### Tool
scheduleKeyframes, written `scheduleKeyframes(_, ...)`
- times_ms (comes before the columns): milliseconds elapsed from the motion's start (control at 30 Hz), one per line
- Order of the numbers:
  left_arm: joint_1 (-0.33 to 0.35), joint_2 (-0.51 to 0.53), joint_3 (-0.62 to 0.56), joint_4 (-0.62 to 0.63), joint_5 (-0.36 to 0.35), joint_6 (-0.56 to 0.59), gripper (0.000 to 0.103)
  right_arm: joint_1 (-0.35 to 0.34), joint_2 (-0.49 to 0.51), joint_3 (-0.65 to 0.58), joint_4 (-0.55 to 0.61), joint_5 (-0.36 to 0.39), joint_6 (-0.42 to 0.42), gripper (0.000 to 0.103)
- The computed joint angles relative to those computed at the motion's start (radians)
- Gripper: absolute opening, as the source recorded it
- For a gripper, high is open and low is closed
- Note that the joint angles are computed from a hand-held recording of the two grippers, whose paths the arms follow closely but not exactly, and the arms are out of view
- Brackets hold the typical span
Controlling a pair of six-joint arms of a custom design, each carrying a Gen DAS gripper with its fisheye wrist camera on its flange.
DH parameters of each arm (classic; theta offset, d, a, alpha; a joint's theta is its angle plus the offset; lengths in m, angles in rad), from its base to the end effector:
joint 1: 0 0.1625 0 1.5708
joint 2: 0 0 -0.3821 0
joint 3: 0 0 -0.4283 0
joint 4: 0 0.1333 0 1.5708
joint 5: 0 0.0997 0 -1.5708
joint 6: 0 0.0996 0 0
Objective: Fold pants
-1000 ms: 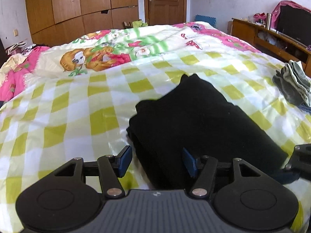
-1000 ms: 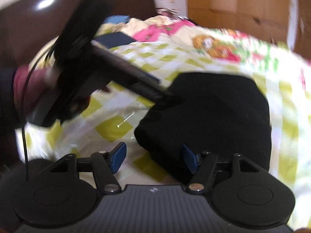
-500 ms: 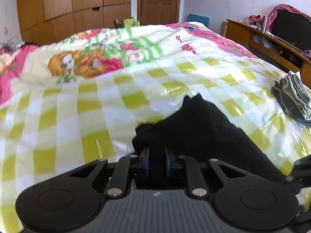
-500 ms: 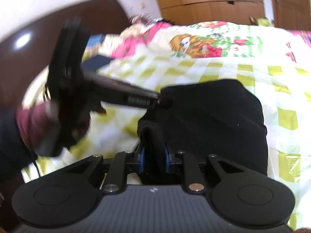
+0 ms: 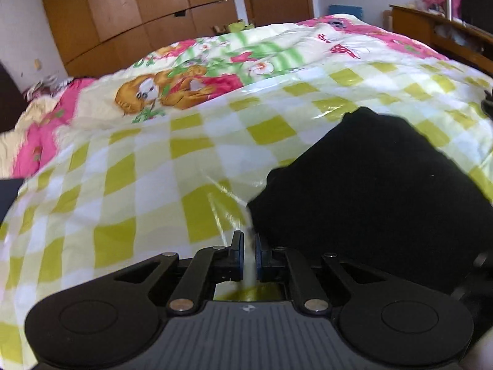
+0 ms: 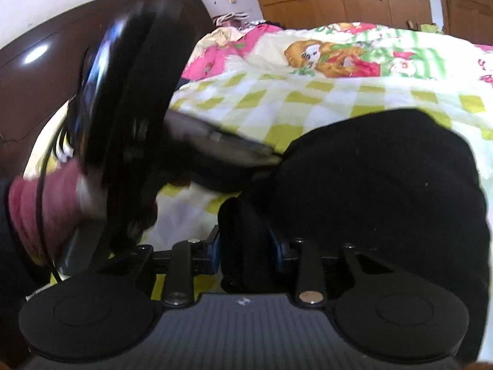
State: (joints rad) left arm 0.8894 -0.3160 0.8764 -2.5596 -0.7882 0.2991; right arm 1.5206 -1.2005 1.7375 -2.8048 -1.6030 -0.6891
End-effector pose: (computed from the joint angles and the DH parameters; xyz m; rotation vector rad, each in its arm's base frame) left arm -0.3748 -0.7853 0.0308 0.9260 2.1857 -0.6903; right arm 0.0975 -0.6524 0.2873 0.8388 -2.5864 0.9053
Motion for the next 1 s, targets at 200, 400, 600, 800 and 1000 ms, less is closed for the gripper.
scheduleKeyframes(200, -0.044, -0.086, 0.139, -0.088, 0.037, -0.074, 0.026, -0.028, -0.131, 0.114, -0.078, 0.044, -0.005, 0.047)
scheduleKeyframes(400, -0.091, -0.112, 0.238, -0.166, 0.110, -0.045, 0.030, -0.058, -0.189, 0.144, 0.016, 0.112, 0.021, 0.050)
scheduleKeyframes(600, -0.101, -0.125, 0.233, -0.138, 0.108, -0.048, 0.033, -0.025, -0.143, 0.129, 0.012, 0.077, -0.013, 0.049)
scheduleKeyframes(800, -0.101, -0.112, 0.223, -0.154, 0.108, 0.001, 0.034, -0.028, -0.158, 0.153, 0.025, 0.096, -0.022, 0.049)
scheduleKeyframes(1000, -0.101, -0.103, 0.219, -0.151, 0.111, 0.018, 0.035, -0.031, -0.095, 0.098, 0.055, 0.094, -0.003, 0.052)
